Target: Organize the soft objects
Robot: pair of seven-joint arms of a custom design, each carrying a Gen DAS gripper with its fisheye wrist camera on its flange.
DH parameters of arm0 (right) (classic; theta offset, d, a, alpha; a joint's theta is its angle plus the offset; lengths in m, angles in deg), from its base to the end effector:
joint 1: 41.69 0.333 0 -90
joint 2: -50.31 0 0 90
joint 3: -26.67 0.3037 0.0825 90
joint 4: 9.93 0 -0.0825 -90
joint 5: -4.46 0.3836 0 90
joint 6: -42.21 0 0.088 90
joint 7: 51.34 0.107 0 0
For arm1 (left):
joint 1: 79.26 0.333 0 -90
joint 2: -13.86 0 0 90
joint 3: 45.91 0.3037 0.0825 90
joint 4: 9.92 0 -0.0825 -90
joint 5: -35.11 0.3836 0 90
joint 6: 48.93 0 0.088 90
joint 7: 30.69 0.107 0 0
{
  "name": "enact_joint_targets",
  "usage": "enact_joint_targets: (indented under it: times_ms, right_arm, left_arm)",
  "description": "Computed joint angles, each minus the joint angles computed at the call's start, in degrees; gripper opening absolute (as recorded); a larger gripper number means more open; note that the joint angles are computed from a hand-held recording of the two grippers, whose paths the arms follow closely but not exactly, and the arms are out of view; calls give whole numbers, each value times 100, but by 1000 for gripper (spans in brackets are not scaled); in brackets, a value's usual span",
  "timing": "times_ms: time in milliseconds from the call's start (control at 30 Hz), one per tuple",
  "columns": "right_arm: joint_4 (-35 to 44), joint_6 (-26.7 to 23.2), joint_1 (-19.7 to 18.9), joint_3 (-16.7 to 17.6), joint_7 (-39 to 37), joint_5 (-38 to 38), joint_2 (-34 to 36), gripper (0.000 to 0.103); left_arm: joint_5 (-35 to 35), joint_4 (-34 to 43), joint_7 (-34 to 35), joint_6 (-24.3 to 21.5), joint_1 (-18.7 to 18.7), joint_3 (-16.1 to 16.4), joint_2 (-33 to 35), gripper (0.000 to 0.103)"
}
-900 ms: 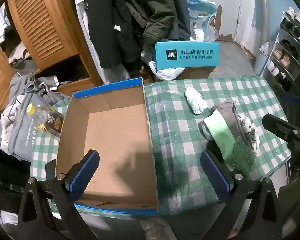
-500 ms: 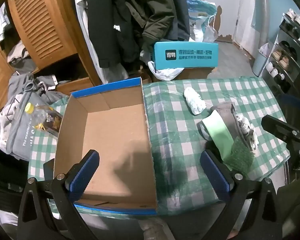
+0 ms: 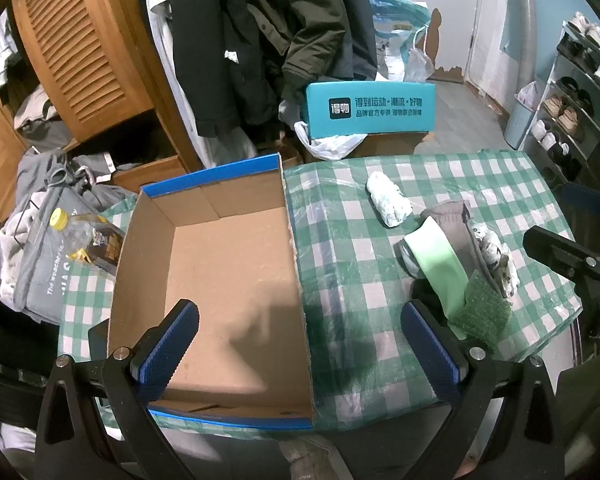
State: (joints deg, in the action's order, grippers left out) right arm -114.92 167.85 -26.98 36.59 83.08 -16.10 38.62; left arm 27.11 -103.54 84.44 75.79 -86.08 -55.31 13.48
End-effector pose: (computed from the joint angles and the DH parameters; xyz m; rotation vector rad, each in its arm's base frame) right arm 0.4918 0.2223 0.6650 -1.6299 2.0186 -0.6355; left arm 0.5737 -0.1727 0.6529 -1.1867 2.4690 -0.6435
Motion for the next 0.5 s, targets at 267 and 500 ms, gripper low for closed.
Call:
enact_joint_targets:
  times_ms: [267, 500]
  right_arm:
    - [4, -12, 7, 2, 8, -2, 4, 101]
    - [11, -20, 16, 2, 7, -4, 13, 101]
  left_arm:
    - [18, -5, -24, 4, -3, -4, -3, 102]
    - [23, -1, -30, -7, -5, -6, -2, 102]
